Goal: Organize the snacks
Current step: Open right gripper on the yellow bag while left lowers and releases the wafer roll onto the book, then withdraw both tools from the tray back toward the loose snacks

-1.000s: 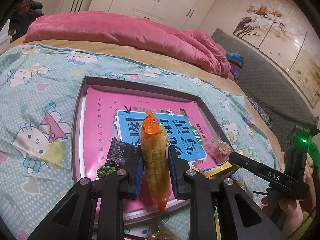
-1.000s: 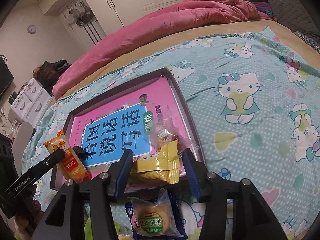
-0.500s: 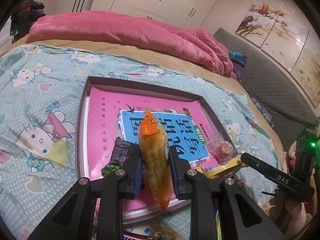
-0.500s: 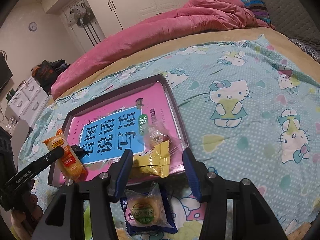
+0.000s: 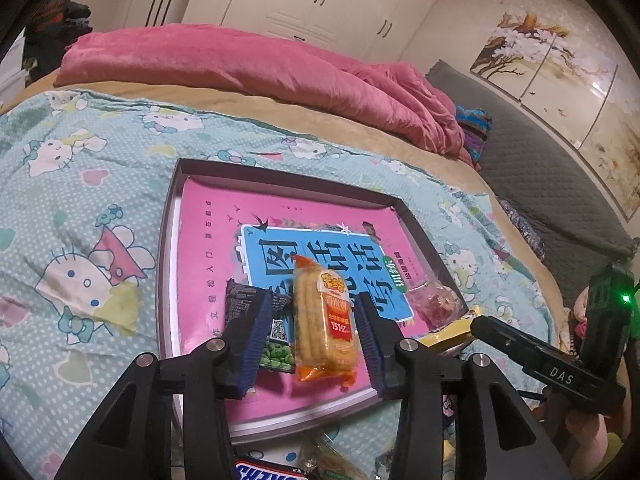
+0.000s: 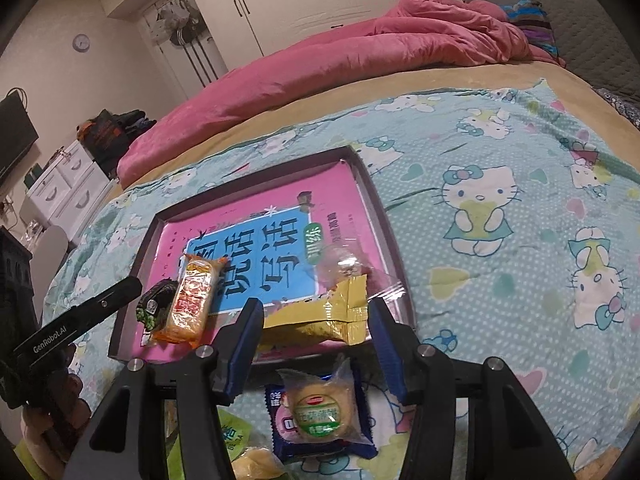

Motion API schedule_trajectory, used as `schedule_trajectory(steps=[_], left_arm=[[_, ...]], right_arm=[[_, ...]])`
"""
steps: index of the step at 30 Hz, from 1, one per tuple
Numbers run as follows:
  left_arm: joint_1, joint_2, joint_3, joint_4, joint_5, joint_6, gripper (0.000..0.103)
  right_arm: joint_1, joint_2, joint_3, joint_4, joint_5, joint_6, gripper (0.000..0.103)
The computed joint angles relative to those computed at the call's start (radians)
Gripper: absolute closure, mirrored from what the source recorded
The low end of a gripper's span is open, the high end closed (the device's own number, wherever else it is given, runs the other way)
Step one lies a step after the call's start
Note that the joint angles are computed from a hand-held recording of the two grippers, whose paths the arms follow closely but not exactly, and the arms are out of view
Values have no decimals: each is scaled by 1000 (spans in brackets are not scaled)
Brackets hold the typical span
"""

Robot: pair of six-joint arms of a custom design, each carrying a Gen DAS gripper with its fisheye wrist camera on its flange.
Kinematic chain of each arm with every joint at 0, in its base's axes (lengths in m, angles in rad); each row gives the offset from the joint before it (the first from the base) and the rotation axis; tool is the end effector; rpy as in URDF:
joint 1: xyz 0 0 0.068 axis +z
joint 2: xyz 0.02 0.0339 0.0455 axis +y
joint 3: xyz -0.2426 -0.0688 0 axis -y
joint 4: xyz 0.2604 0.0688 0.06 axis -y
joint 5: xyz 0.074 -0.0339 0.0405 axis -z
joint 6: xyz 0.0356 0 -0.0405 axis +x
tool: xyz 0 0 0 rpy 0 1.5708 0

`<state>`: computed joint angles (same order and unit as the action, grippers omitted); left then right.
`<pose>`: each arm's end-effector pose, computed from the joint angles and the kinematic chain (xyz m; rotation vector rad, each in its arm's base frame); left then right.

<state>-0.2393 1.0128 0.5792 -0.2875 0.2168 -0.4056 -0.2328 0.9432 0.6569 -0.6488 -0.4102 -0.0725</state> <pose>0.2262 -0.0631 0.1925 -0.0795 2.3393 -0.5765 0.2053 -0.0341 0.2081 0.0288 2.4358 0.3781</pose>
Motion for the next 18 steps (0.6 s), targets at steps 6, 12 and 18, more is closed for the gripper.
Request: schedule_trajectory(steps=[6,12,18], left_arm=[[10,-18,0,-21,18,-15,47],[15,-52,-2,-52,34,-18,41],[15,-76,2,-84,49,-11,39]], right_arm=[[18,-10,0,-2,6,-1,47],[32,-12,3,-9,-6,-9,44],[78,-27,-4,-8,17,-13,43]])
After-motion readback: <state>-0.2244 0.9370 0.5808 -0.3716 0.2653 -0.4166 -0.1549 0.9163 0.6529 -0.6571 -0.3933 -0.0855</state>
